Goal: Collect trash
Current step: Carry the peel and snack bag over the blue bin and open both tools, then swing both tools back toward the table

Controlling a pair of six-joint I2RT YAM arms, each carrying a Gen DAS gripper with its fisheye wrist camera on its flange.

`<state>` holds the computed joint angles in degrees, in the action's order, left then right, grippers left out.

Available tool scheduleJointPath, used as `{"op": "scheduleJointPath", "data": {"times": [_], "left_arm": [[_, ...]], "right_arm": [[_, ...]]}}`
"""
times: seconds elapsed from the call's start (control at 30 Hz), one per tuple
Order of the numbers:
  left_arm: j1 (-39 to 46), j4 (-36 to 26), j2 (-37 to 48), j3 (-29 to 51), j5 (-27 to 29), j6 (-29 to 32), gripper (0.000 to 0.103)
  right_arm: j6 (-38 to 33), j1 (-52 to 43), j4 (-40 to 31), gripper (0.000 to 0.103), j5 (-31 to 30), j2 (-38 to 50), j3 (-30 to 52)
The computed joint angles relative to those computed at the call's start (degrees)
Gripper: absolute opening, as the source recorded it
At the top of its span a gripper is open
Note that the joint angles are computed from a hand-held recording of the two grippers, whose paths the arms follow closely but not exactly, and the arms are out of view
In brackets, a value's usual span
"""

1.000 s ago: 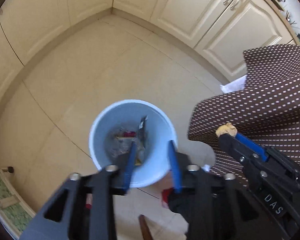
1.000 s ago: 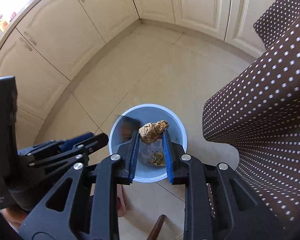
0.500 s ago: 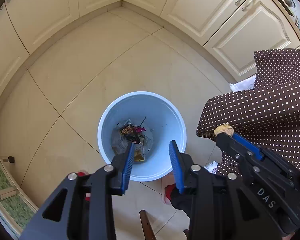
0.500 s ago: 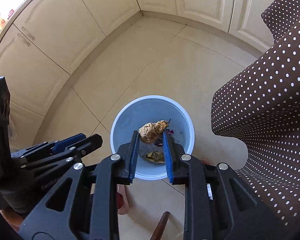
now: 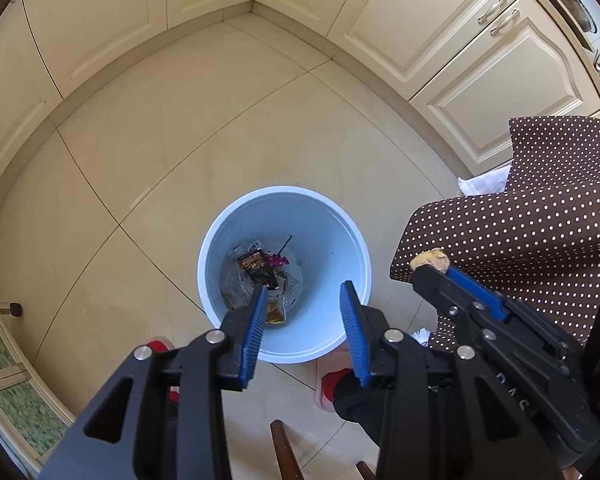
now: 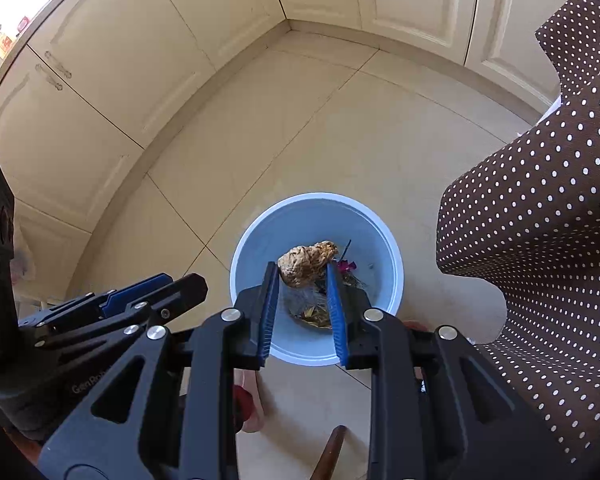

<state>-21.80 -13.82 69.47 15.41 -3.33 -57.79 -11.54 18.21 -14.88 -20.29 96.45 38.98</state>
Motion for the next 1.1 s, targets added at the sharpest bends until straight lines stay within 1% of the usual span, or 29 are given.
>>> {"op": "scheduleJointPath", "data": {"times": [0.13,0.27,0.33,0.43,0.5,0.57,0.63,0.7,0.73,0.8,0.83,0.87,0.9,0.93,0.97,1.0,1.03,1.07,1.1], "left_arm": [[-0.17,-0.80,-1.38,-0.27,-0.11,-0.20,0.039],[-1.21,-2.58,-3.20,-0.08,-0.86,-0.72,0.039],[-2.59,-4.70,-4.91,0.52,-1.95,-1.79,0.039],[-7.41,-10.48,-9.21,2.86,-6.01,-5.70,0.039],[-12.12,-14.77,-11.77,5.50,-9.05,-9.12,0.039],[-17.34,-19.82,-12.15,9.57,-13.21,-12.41,0.039],[-23.49,-25.92,-11.31,15.63,-18.12,-15.51,0.039],[-27.91,-30.04,-10.09,20.66,-21.66,-17.96,0.039],[-30.93,-32.93,-8.65,24.81,-24.07,-19.29,0.039],[-34.94,-36.94,-5.72,31.54,-27.52,-20.72,0.039],[-36.24,-38.47,-4.08,34.65,-28.82,-20.74,0.040],[-38.11,-40.55,-1.68,39.06,-30.65,-20.60,0.042],[-39.92,-42.54,0.96,43.70,-32.53,-20.36,0.045],[-41.19,-43.91,3.04,47.10,-33.77,-20.07,0.046],[-42.66,-45.46,6.53,52.46,-35.27,-18.88,0.047],[-43.50,-46.32,8.98,56.20,-35.99,-17.77,0.048],[-44.10,-47.04,11.75,60.32,-36.40,-16.27,0.049],[-44.68,-47.62,15.30,65.46,-36.63,-14.12,0.050],[-45.05,-47.85,18.69,70.31,-36.58,-11.95,0.051]], "right_arm": [[0.62,0.38,0.58,0.031,0.64,-0.82,-0.56],[-0.40,-0.94,-0.75,0.031,0.79,-4.37,-1.56],[-1.43,-1.87,-2.39,0.031,0.56,-7.63,-2.10],[-3.72,-4.40,-6.29,0.031,-0.62,-13.82,-2.47],[-5.70,-6.59,-9.50,0.031,-1.77,-17.66,-2.16],[-8.97,-10.38,-14.46,0.031,-3.86,-22.84,-1.24],[-13.30,-15.62,-19.98,0.031,-6.74,-27.33,0.55],[-18.75,-22.60,-26.85,0.031,-10.89,-30.81,4.00],[-20.51,-24.95,-29.35,0.031,-12.34,-31.94,5.34],[-27.83,-33.84,-37.44,0.031,-17.85,-33.03,11.03],[-30.00,-36.52,-39.75,0.031,-19.47,-32.95,12.90],[-34.92,-42.08,-44.57,0.031,-22.81,-31.96,16.88],[-38.19,-45.46,-47.64,0.031,-24.79,-30.74,19.63],[-44.27,-51.32,-53.50,0.031,-27.81,-28.24,24.78],[-49.23,-55.85,-58.01,0.031,-30.01,-25.56,28.95],[-53.19,-59.70,-61.89,0.032,-31.79,-22.97,33.00],[-56.42,-62.86,-65.19,0.035,-33.17,-20.47,36.58],[-58.72,-65.49,-67.89,0.040,-34.35,-18.13,40.06],[-61.07,-68.33,-70.28,0.042,-35.47,-15.31,43.63]]}}
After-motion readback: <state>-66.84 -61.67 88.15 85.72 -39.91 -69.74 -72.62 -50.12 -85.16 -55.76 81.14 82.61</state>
